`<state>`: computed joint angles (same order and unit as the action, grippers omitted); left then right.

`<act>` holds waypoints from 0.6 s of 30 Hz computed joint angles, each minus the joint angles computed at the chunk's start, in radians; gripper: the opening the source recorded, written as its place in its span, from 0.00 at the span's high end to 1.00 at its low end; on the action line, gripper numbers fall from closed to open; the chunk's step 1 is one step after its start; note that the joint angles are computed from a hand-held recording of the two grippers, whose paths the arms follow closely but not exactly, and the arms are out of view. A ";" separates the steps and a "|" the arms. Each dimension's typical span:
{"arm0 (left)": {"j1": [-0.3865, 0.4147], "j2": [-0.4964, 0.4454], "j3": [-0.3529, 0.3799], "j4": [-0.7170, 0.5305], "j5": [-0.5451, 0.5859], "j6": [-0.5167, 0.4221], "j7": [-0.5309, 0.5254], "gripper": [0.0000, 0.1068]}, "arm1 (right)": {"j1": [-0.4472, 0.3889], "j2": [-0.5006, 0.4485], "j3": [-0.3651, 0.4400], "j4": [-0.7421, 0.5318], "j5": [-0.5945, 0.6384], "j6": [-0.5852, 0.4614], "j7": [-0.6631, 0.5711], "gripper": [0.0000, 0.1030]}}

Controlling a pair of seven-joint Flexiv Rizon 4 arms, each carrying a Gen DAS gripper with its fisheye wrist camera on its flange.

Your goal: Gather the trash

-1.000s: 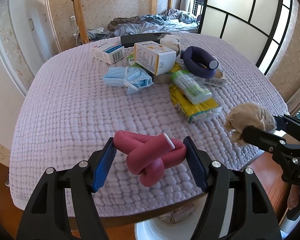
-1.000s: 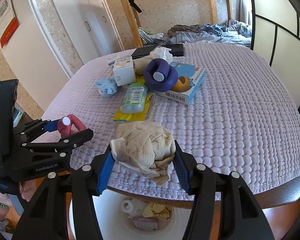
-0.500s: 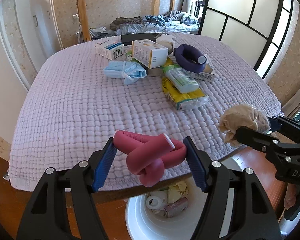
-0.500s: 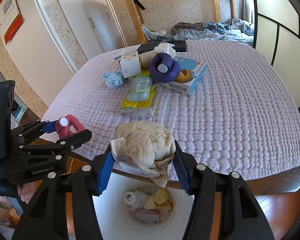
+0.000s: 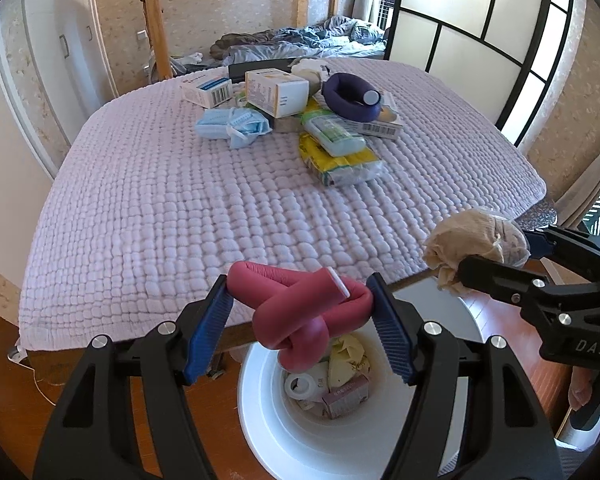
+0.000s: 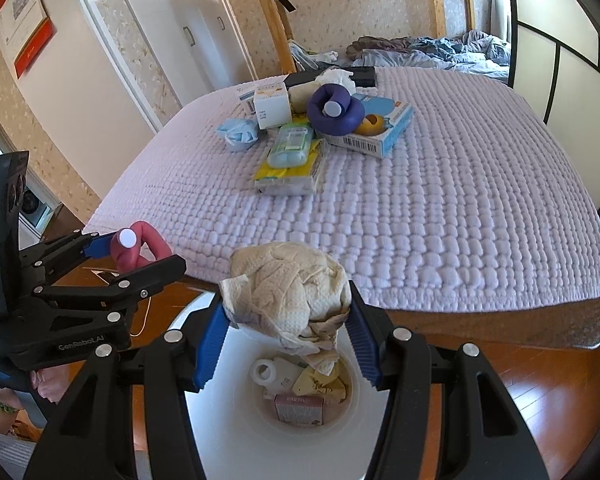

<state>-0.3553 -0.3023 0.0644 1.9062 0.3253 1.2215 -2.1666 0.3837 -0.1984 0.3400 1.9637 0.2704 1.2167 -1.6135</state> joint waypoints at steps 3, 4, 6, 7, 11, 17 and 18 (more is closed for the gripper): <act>0.000 0.006 -0.006 0.009 -0.006 -0.003 0.005 0.35 | -0.002 0.011 0.001 0.010 0.003 -0.006 -0.004 0.47; 0.000 0.009 -0.009 0.013 -0.009 -0.003 0.006 0.35 | -0.004 0.016 0.002 0.013 0.008 -0.010 -0.007 0.47; -0.002 0.013 -0.013 0.021 -0.012 -0.007 0.009 0.35 | -0.003 0.021 0.001 0.018 0.012 -0.017 -0.011 0.47; -0.002 0.014 -0.016 0.023 -0.014 -0.010 0.012 0.35 | -0.004 0.027 0.001 0.023 0.016 -0.025 -0.015 0.47; -0.004 0.021 -0.026 0.037 -0.022 -0.021 0.020 0.35 | -0.001 0.039 -0.002 0.033 0.028 -0.043 -0.024 0.47; 0.000 0.031 -0.042 0.064 -0.044 -0.028 0.041 0.35 | 0.005 0.055 -0.008 0.050 0.045 -0.067 -0.038 0.47; 0.002 0.031 -0.045 0.066 -0.050 -0.028 0.048 0.35 | 0.007 0.056 -0.009 0.052 0.047 -0.071 -0.039 0.47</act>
<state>-0.3530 -0.2711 0.0191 1.9724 0.2749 1.1937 -2.1189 0.3905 -0.1420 0.3310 2.0157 0.3170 1.1460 -1.6528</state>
